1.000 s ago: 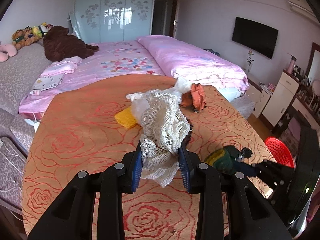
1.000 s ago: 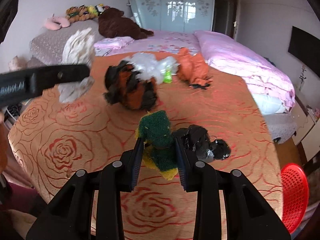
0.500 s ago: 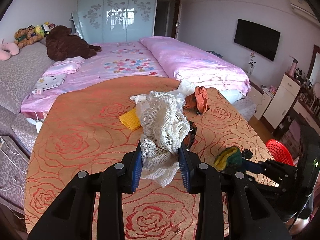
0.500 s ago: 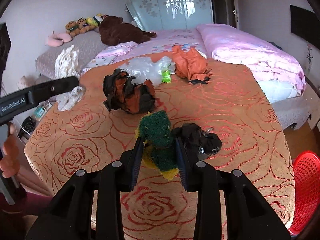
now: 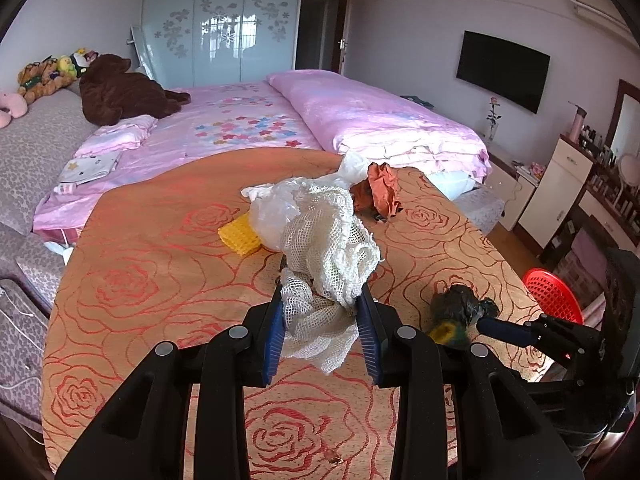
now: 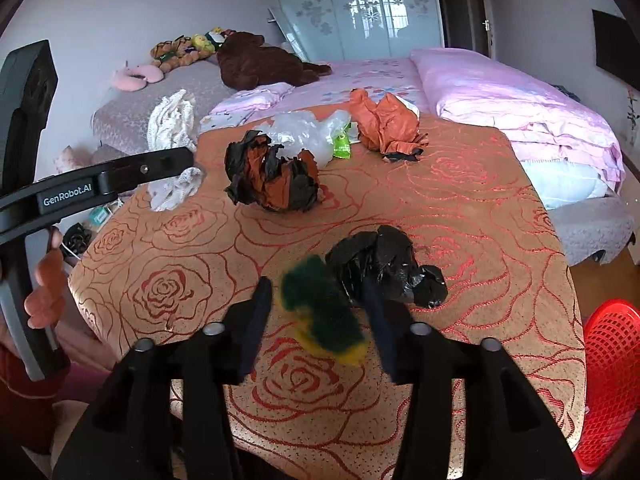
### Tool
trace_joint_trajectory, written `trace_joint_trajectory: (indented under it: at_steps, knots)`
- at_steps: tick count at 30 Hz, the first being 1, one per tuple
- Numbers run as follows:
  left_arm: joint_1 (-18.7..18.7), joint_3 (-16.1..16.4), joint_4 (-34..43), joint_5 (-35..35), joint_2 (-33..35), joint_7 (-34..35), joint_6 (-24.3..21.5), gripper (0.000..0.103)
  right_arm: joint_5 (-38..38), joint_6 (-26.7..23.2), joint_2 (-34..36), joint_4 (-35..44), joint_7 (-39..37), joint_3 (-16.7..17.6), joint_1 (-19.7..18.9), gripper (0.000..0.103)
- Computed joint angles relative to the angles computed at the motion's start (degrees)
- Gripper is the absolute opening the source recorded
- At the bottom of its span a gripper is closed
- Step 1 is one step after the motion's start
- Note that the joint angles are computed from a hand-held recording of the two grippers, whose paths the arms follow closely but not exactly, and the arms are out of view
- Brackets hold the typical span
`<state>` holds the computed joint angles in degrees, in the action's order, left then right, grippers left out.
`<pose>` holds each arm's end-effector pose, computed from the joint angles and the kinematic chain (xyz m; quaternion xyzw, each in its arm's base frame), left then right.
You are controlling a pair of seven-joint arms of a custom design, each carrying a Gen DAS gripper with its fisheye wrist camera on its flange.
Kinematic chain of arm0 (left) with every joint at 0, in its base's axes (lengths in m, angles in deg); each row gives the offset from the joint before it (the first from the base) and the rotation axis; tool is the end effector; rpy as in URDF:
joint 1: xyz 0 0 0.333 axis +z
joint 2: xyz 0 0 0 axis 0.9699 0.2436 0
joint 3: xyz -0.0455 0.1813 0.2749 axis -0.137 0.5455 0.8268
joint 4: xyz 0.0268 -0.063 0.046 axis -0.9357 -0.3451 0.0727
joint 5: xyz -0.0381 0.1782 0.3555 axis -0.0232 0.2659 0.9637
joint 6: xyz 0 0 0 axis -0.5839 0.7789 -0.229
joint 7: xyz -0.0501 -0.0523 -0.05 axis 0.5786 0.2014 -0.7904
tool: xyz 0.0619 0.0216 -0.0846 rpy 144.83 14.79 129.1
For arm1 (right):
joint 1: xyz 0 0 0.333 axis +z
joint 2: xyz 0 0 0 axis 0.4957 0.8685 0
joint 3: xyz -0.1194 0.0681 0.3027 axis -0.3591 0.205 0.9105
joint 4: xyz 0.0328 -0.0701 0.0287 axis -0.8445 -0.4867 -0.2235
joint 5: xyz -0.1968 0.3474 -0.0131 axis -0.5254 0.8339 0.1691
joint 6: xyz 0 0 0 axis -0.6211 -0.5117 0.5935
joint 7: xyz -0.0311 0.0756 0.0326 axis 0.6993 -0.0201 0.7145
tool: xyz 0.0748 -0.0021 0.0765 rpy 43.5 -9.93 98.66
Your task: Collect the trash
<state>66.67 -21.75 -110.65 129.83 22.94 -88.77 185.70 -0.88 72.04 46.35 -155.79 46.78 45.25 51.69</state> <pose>0.4759 -0.2162 0.4937 -0.7875 0.4604 -0.2462 0.3275 0.6009 0.3750 0.4429 -0.8784 0.2557 -0.0036 0.4037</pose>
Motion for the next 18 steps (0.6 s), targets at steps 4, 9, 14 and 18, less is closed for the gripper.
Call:
trace_joint_trajectory:
  at_steps: [4, 9, 14, 18]
  knots:
    - [0.0, -0.1, 0.1, 0.2, 0.1, -0.2, -0.1, 0.031, -0.8, -0.1, -0.3, -0.5, -0.7, 0.0, 0.3, 0.049]
    - [0.0, 0.0, 0.2, 0.2, 0.3, -0.3, -0.1, 0.031, -5.0, 0.6, 0.1, -1.1, 1.1, -1.0, 2.1, 0.049]
    - [0.0, 0.0, 0.2, 0.3, 0.2, -0.3, 0.0, 0.031, -9.6, 2.3, 1.6, -0.4, 5.2, -2.3, 3.5, 0.045]
    - [0.0, 0.0, 0.2, 0.1, 0.2, -0.2, 0.0, 0.031, -11.0, 2.5, 1.4, -0.9, 6.2, -1.9, 2.9, 0.033]
